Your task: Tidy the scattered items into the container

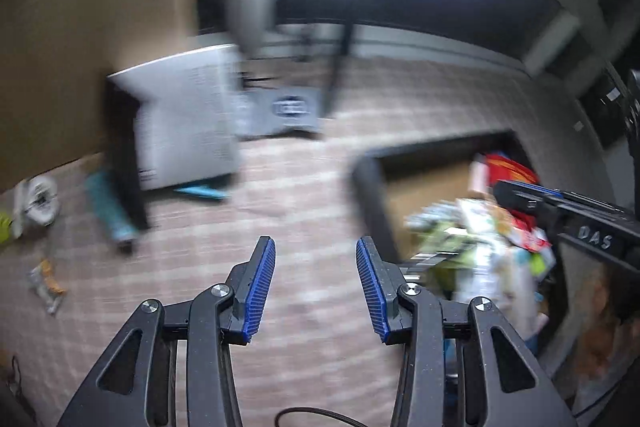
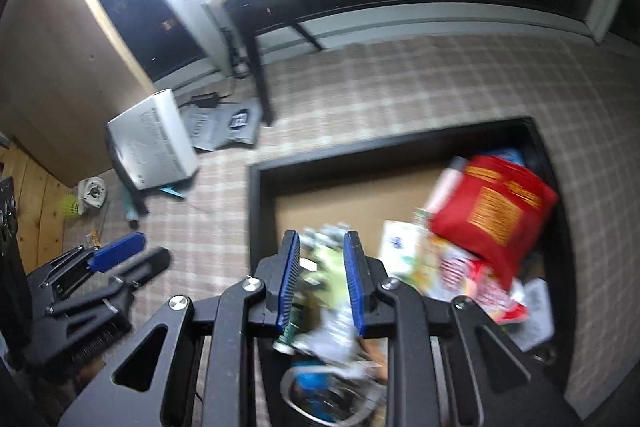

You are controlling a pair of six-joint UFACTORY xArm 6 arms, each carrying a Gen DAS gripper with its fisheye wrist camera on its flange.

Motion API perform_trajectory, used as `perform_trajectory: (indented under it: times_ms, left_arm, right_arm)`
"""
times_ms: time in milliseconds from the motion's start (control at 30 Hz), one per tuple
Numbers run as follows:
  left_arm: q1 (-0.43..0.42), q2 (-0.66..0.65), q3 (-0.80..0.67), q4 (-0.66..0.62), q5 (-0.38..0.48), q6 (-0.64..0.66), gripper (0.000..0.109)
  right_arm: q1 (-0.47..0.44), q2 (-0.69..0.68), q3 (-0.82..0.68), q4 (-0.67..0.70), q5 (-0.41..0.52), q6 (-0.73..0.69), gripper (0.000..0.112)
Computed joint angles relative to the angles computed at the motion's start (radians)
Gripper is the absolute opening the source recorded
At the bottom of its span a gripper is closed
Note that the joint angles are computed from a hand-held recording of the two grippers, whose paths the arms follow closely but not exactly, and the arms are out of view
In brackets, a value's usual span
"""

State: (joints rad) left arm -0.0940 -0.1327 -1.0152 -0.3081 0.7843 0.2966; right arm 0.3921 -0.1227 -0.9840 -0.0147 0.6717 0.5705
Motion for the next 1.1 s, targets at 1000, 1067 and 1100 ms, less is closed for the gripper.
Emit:
perform_trajectory:
  times_ms: [1000, 1067, 1100]
  left_arm:
    - [0.325, 0.552, -0.435, -0.167, -0.095, -0.222, 0.035]
    - [0.317, 0.554, -0.429, -0.168, -0.110, -0.229, 0.035]
    - [0.314, 0.553, -0.427, -0.176, -0.112, -0.222, 0.033]
  right_arm:
    - [0.056, 0.828, -0.836, 0.263, -0.037, -0.016, 0.023]
    - [0.058, 0.853, -0.867, 0.297, -0.028, -0.042, 0.023]
    - [0.061, 0.866, -0.884, 0.303, -0.019, -0.046, 0.023]
